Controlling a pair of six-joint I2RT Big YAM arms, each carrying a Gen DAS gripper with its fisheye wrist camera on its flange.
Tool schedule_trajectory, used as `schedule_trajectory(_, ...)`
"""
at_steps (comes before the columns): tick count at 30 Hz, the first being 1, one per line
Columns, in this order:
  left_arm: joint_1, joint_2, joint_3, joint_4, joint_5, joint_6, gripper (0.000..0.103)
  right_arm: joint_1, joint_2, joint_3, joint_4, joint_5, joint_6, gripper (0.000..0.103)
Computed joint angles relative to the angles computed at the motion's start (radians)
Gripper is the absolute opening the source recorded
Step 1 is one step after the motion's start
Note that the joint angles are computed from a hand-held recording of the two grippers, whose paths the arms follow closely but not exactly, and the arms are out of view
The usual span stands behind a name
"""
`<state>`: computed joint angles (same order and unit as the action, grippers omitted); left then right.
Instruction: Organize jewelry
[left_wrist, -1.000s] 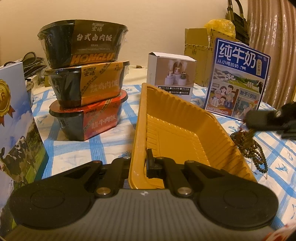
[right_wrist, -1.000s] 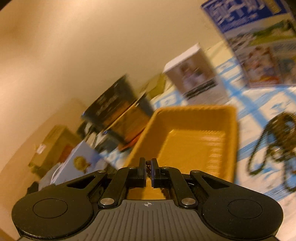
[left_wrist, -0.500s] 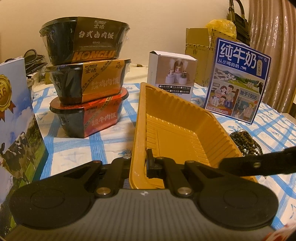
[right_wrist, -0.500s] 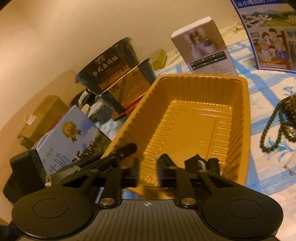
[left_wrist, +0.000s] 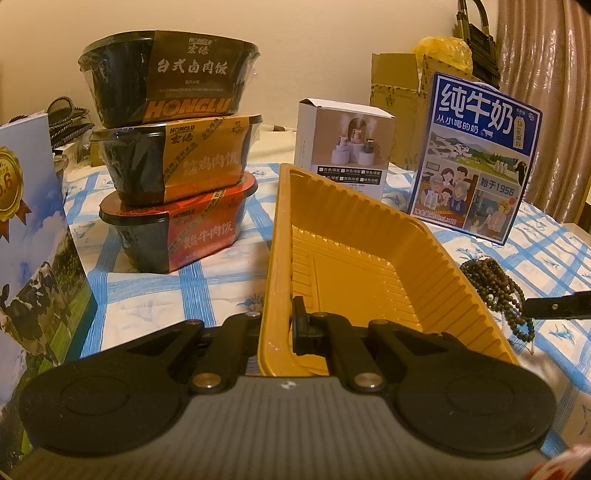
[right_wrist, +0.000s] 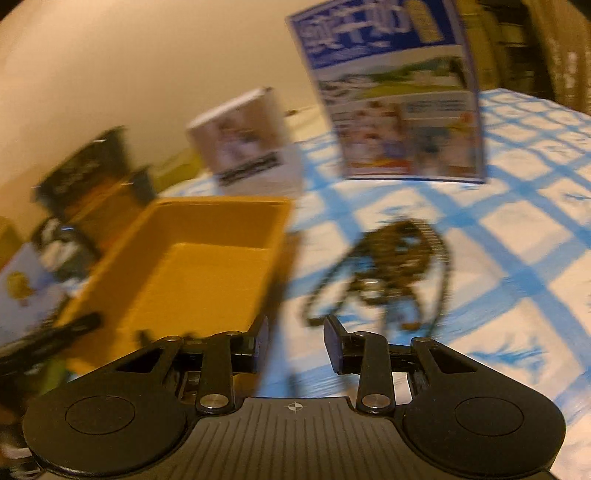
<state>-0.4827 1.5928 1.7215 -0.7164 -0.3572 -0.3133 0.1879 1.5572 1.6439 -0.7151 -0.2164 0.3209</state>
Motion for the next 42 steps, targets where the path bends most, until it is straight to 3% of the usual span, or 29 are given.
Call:
schedule_trajectory(3,0.0,0.001,0.002,-0.001,0.0,0.0,0.004,-0.011,0.031,0.023,0.002,0.031,-0.01,0.02)
schedule_trajectory(8,0.0,0.005,0.007,-0.004,0.002,0.003,0.004,-0.014,0.077,0.053,0.023,0.074,-0.019,0.015)
schedule_trajectory(19,0.0,0.007,0.012,-0.007,0.002,0.003,0.004,-0.009,0.156,0.128,-0.015,0.121,-0.024,0.011)
schedule_trajectory(27,0.0,0.008,0.013,-0.008,0.002,0.003,0.004,0.013,0.174,0.153,-0.044,0.192,-0.17,0.011)
schedule_trajectory(36,0.001,0.01,0.017,-0.01,0.003,0.004,0.004,0.01,0.202,0.192,-0.07,0.165,-0.236,0.01)
schedule_trajectory(38,0.001,0.01,0.017,-0.01,0.002,0.001,0.004,0.011,0.193,0.173,-0.057,0.162,-0.233,0.005)
schedule_trajectory(42,0.001,0.011,0.017,-0.012,0.004,0.001,0.004,0.01,0.163,0.12,0.003,0.158,-0.209,0.005)
